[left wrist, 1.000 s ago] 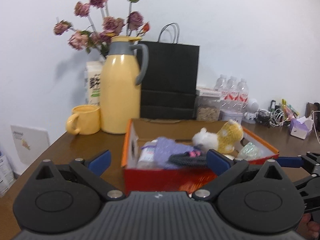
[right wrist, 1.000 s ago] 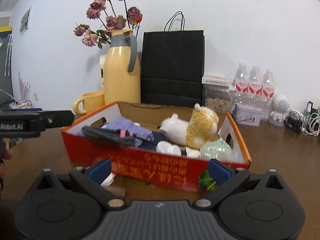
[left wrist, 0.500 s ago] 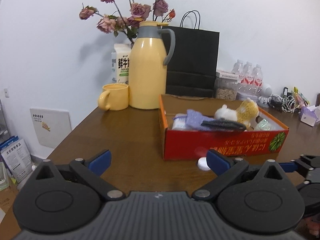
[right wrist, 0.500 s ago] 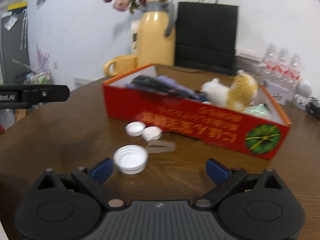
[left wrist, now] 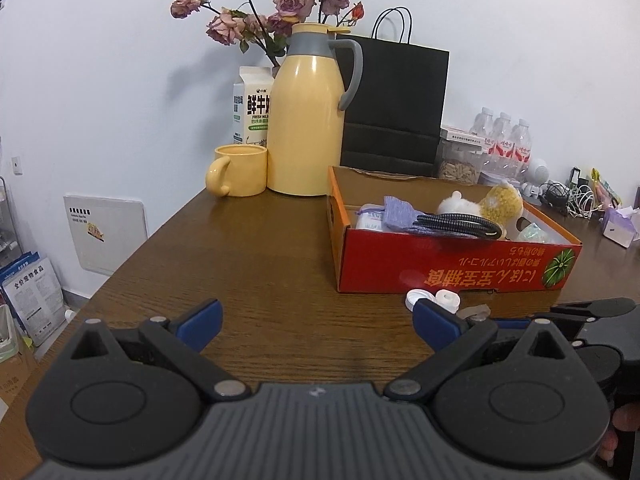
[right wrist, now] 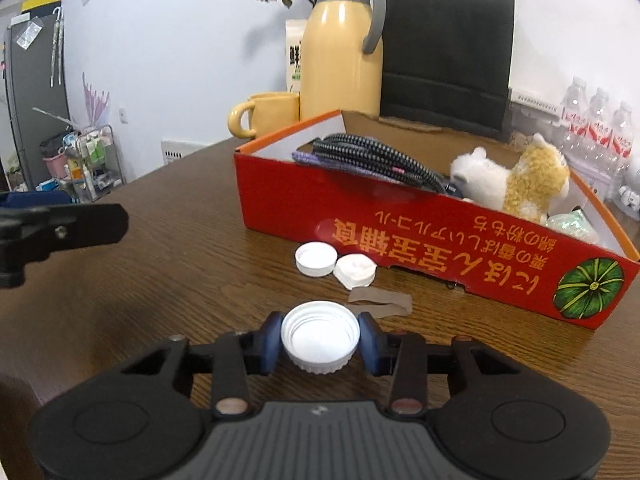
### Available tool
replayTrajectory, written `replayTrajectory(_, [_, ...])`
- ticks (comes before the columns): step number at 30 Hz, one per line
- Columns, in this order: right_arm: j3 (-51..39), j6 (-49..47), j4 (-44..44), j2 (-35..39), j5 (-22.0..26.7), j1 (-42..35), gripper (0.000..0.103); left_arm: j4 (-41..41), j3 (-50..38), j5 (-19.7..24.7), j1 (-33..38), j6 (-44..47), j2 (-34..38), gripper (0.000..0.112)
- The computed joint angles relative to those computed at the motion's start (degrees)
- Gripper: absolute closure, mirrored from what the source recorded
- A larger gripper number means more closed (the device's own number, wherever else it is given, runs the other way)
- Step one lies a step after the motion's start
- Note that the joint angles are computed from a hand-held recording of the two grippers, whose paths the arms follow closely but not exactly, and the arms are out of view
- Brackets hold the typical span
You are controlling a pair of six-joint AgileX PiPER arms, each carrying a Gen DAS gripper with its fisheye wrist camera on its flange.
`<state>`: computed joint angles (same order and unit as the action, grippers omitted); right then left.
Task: Organize objects
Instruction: 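Hold the cap in the right gripper while the left grasps another white cap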
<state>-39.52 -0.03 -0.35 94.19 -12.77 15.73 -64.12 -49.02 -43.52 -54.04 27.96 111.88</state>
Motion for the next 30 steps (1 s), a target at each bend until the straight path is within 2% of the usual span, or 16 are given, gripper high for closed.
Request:
replayTrajectory(7, [3.98,2.89,-2.25,-2.61,-7.64,-2.10,0.064,-1.51,-2.14,1.20,-0.39,2.03,1.38,0.009])
replayTrajectory(18, [5.99,2.50,-4.15,-3.24,-13.14,-10.28,0.064,-7.24,-9.65,4.71,-0.45,10.35,5.79,0.009])
replayTrajectory(30, [5.22,10.93,-15.22,-1.31,-16.38,-21.43,0.064,-19.58,-22.43,8.77,0.96,27.00,12.70,0.009])
